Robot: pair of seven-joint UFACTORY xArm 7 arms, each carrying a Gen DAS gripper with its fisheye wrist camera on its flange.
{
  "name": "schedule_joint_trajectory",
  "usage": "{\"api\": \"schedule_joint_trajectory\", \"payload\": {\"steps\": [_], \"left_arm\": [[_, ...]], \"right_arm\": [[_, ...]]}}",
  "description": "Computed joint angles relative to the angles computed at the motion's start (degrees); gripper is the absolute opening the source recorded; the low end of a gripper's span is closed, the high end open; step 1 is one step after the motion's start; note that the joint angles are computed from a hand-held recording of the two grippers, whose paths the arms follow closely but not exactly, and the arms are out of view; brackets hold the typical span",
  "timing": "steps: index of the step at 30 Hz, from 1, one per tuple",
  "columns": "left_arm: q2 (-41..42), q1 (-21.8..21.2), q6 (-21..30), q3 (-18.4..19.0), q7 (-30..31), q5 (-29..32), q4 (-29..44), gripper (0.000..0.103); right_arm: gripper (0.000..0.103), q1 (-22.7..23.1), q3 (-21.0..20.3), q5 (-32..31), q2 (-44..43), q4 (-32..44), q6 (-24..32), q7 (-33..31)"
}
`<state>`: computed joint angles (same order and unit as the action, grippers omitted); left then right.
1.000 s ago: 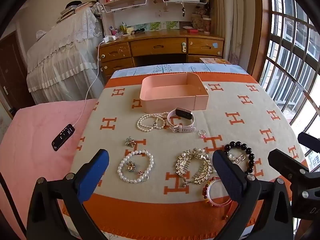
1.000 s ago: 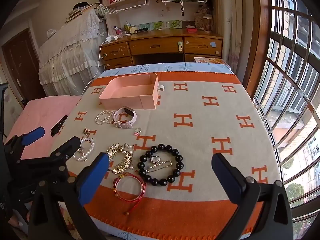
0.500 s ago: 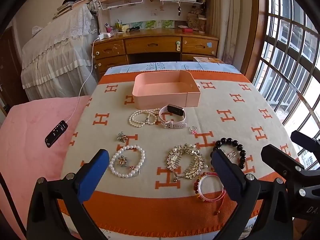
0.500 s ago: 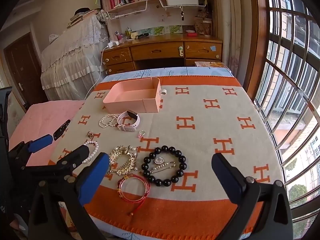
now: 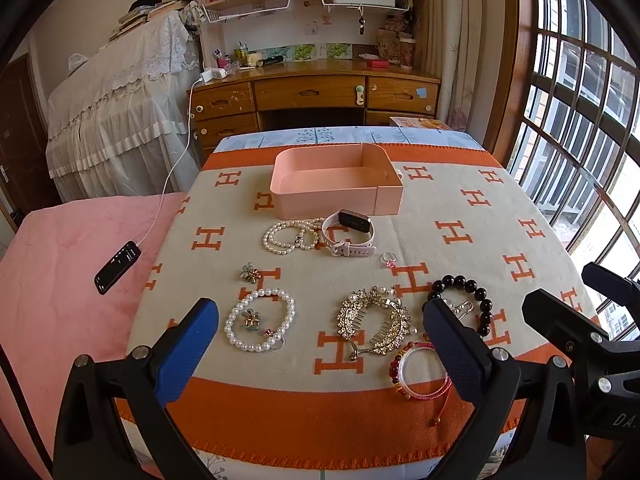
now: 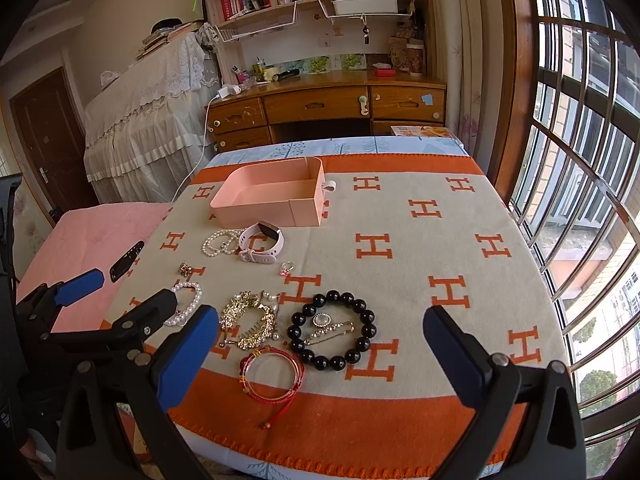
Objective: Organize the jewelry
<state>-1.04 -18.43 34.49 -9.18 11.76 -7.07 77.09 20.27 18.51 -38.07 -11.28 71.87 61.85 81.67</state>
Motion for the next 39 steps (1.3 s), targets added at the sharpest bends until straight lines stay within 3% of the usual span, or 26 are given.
{"api": "schedule_joint_trajectory", "payload": {"steps": [30, 39], "left_arm": [[-1.52, 0.14, 0.75, 0.21, 0.12, -1.02, -0.34, 0.102], [-2.65, 0.01, 0.89, -0.04, -1.62, 2.73, -1.82, 0.102]], "right_arm": [[0.103, 0.56, 0.3, -1.46, -0.46, 0.29, 1.11, 0.46], [0.103, 0.12, 1.02, -1.77, -0.95, -0.11, 1.52, 1.02]]}}
